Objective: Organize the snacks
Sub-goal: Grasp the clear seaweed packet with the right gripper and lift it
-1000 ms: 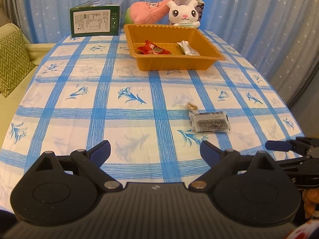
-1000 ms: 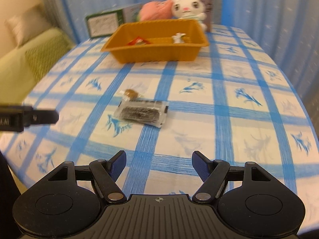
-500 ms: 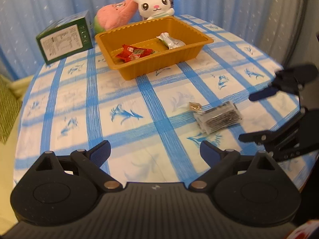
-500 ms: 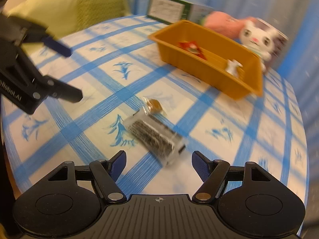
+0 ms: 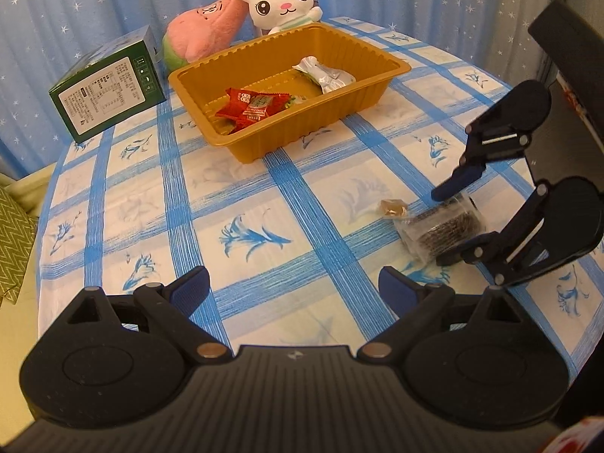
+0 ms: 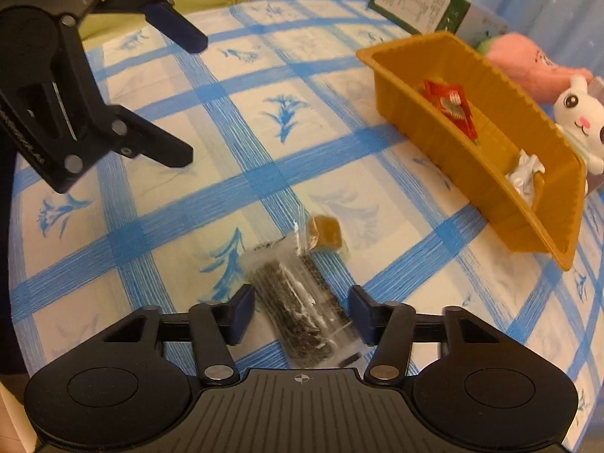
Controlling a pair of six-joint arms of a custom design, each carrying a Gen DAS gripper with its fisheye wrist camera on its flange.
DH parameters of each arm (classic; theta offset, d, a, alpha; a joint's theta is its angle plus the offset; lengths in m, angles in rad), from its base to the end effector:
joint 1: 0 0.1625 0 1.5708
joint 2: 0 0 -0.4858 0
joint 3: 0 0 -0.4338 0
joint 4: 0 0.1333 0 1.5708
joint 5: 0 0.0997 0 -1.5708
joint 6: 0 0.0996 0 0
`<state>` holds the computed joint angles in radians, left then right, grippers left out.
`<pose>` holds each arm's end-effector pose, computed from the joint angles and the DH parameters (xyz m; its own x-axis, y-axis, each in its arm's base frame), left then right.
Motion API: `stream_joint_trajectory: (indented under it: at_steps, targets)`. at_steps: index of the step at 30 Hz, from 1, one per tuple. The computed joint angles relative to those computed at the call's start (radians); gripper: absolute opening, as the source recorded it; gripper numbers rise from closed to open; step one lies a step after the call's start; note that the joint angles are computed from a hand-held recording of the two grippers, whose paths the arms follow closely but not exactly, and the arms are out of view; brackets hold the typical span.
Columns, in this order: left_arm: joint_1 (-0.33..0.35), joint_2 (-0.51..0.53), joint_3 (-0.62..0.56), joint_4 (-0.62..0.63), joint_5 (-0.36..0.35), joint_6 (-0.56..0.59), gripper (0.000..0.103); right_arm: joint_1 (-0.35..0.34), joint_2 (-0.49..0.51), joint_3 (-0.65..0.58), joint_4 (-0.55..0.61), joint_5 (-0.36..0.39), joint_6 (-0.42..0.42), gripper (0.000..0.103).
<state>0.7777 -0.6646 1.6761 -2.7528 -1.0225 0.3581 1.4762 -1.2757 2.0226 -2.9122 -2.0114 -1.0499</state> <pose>-0.3868 -0.6408 0.0276 -0.3737 0.7537 -0.5406 0.8896 0.4562 0.0211 0.0344 -0.5986 0.3138 -0.5048 -0.5545 0.6616 -0.7225 0.6908 0.0277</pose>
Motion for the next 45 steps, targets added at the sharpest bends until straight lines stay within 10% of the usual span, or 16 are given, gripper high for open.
stream_joint_trajectory:
  at_steps: [11, 21, 45]
  targets:
    - [-0.008, 0.002, 0.025, -0.010, -0.022, -0.043, 0.095, -0.023, -0.106, 0.108, -0.022, 0.060, 0.228, 0.038]
    - [-0.024, 0.030, 0.035, -0.051, -0.030, -0.114, 0.095, -0.062, -0.107, 0.189, -0.394, -0.063, 0.515, 0.039]
    - [-0.026, 0.211, -0.132, -0.064, -0.132, -0.434, 0.046, -0.118, -0.082, 0.215, -0.575, -0.003, 0.581, 0.039]
